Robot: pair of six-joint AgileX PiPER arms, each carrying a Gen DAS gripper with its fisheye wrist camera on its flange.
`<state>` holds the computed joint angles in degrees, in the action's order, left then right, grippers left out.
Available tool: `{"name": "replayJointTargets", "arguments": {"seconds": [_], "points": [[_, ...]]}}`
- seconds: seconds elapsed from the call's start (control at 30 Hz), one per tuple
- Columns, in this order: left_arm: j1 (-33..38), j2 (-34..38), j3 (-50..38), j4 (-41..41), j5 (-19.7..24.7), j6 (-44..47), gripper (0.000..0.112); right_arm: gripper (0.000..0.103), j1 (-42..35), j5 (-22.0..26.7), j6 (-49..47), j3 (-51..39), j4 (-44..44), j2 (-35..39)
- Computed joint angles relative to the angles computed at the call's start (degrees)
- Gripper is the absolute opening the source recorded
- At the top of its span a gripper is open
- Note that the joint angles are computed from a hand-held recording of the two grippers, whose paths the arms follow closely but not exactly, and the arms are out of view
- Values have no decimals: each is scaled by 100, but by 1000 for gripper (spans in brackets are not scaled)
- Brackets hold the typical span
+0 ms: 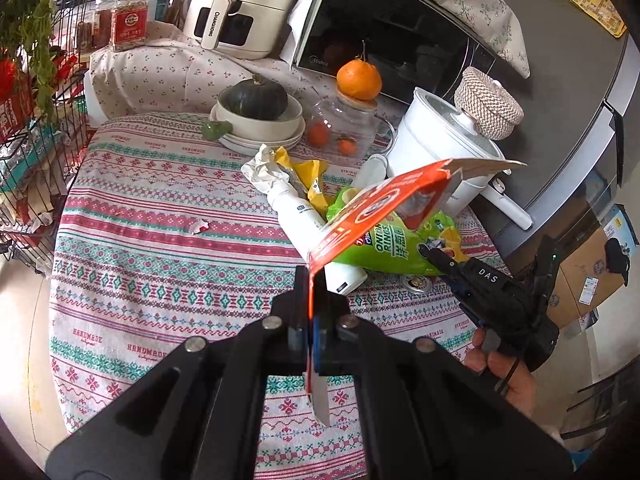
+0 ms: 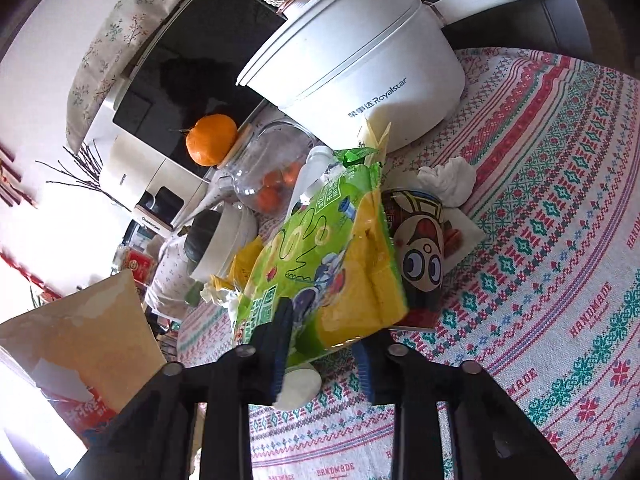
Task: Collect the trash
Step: 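Grasp the green snack bag with the right gripper while the left gripper lifts the carton, then carry the green bag into the white bin and release it while left holds the carton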
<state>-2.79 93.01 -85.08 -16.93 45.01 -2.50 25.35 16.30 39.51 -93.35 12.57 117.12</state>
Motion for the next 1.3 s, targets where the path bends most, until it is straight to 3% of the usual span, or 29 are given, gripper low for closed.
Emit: {"name": "replayJointTargets", "arguments": {"seconds": [0.2, 0.47, 0.63, 0.83, 1.03, 1.13, 1.3], "points": [[-136, -97, 75, 172, -51, -48, 2, 6, 29, -290, -387, 743, -184, -743], [-577, -271, 185, 253, -157, -35, 2, 3, 12, 118, 255, 1686, -1726, -2304], [-1022, -350, 182, 280, -152, -39, 2, 3, -160, 410, 270, 2404, -2161, -3423], [-1722, -367, 172, 403, -165, -187, 2, 3, -648, 909, -328, 3158, -1845, -4670], [-2632, -208, 37, 1021, -198, -634, 2, 3, -1262, 1516, -808, 3802, -1815, -5863], [-3026, -86, -53, 1240, -203, -818, 2, 3, -1832, 1763, -1445, 4066, -1295, -6356], [-3584, 199, -278, 1449, -151, -1017, 2, 3, -3276, 2367, -3088, 4435, 276, -6922]]}}
